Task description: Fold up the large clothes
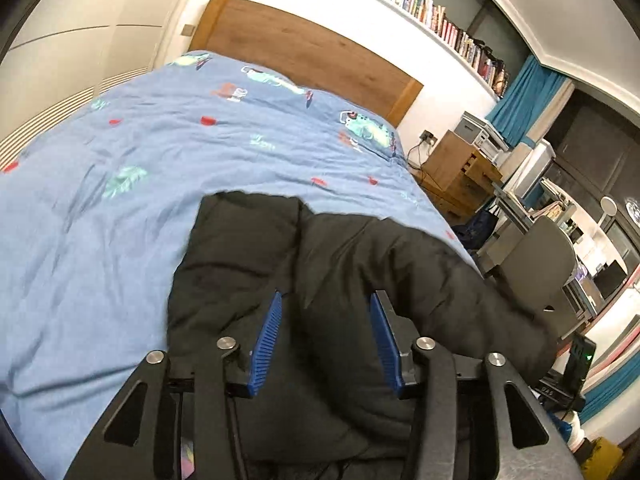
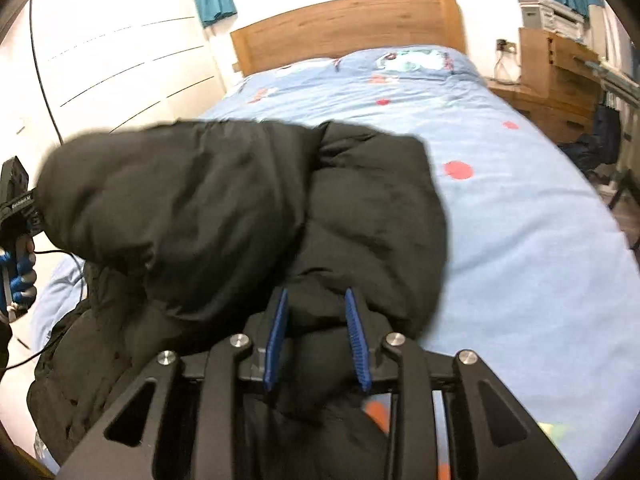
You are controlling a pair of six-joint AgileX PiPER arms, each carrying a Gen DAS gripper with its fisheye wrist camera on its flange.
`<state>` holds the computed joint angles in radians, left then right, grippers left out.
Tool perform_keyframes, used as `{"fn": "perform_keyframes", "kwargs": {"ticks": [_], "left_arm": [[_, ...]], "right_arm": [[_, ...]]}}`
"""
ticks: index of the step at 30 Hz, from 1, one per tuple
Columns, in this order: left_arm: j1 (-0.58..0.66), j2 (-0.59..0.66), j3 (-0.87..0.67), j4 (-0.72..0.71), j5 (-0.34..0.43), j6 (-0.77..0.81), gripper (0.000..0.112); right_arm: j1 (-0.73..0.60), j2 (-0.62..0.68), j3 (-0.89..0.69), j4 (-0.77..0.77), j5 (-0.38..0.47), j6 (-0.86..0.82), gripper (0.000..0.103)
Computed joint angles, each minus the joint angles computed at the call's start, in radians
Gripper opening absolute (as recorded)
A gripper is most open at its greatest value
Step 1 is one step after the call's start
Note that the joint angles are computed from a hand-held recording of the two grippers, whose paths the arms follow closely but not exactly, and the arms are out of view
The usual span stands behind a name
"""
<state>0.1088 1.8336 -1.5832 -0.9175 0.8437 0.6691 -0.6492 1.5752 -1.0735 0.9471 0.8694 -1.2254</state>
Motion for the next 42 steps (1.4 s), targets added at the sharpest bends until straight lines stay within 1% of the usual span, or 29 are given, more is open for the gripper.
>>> {"fn": "perform_keyframes", "kwargs": {"ticks": [2,3,8,11,13,17,18,20,21,22,23,24,26,28,31,32,35,38,41,42], "left_arm": [[-0.032,0.018,-0.052,0.037,0.003,-0.043,0.053],[-0.051,0.034,-0.087,0.057,0.004,-0.067,0.054],[-0.161,0.118,-0.212,0.127,0.007,-0.133,0.056],[-0.219,0.143,-0.234,0.195,-0.011,-0.164,0.057],[-0.244,0.126,-0.175,0.202,-0.035,-0.146,0.057],[-0.295,0.054,0.056,0.230,-0.148,-0.065,0.057],[-0.305,0.050,0.101,0.240,-0.178,-0.057,0.057],[-0.309,0.061,0.161,0.202,-0.229,-0.014,0.058],[-0.309,0.068,0.176,0.189,-0.251,-0.005,0.058],[-0.316,0.077,0.183,0.193,-0.275,-0.016,0.059],[-0.326,0.084,0.185,0.209,-0.295,-0.033,0.059],[-0.346,0.090,0.193,0.251,-0.333,-0.070,0.059],[-0.382,0.095,0.213,0.326,-0.401,-0.134,0.060],[-0.396,0.100,0.229,0.351,-0.442,-0.155,0.060],[-0.399,0.108,0.225,0.378,-0.457,-0.182,0.060],[-0.405,0.106,0.227,0.407,-0.464,-0.211,0.060],[-0.426,0.089,0.234,0.536,-0.479,-0.341,0.061],[-0.465,0.040,0.264,0.767,-0.491,-0.582,0.063],[-0.478,0.003,0.295,0.862,-0.493,-0.694,0.065],[-0.481,-0.011,0.310,0.885,-0.496,-0.721,0.065]], "right_arm": [[-0.004,-0.019,-0.029,-0.004,0.012,0.013,0.036],[0.007,-0.024,-0.069,-0.009,0.022,0.037,0.039],[0.154,0.026,-0.291,-0.028,0.062,0.206,0.047],[0.247,0.038,-0.313,-0.048,0.043,0.220,0.048],[0.295,0.042,-0.294,-0.073,0.019,0.213,0.048],[0.367,0.028,-0.168,-0.135,-0.070,0.185,0.048],[0.386,0.027,-0.142,-0.171,-0.104,0.193,0.048],[0.404,0.026,-0.062,-0.214,-0.199,0.168,0.050],[0.404,0.044,-0.043,-0.218,-0.237,0.165,0.054],[0.397,0.059,-0.036,-0.202,-0.253,0.154,0.056],[0.379,0.076,-0.029,-0.167,-0.258,0.123,0.057],[0.370,0.097,-0.028,-0.137,-0.265,0.103,0.058],[0.380,0.140,-0.021,-0.102,-0.313,0.077,0.058],[0.393,0.157,-0.013,-0.093,-0.353,0.069,0.058],[0.398,0.187,-0.016,-0.060,-0.385,0.048,0.058],[0.398,0.189,-0.014,-0.055,-0.388,0.045,0.058],[0.403,0.184,-0.024,-0.101,-0.388,0.098,0.058],[0.416,0.146,-0.046,-0.231,-0.354,0.246,0.058],[0.414,0.077,-0.036,-0.275,-0.326,0.300,0.058],[0.409,0.039,-0.017,-0.262,-0.320,0.285,0.059]]}}
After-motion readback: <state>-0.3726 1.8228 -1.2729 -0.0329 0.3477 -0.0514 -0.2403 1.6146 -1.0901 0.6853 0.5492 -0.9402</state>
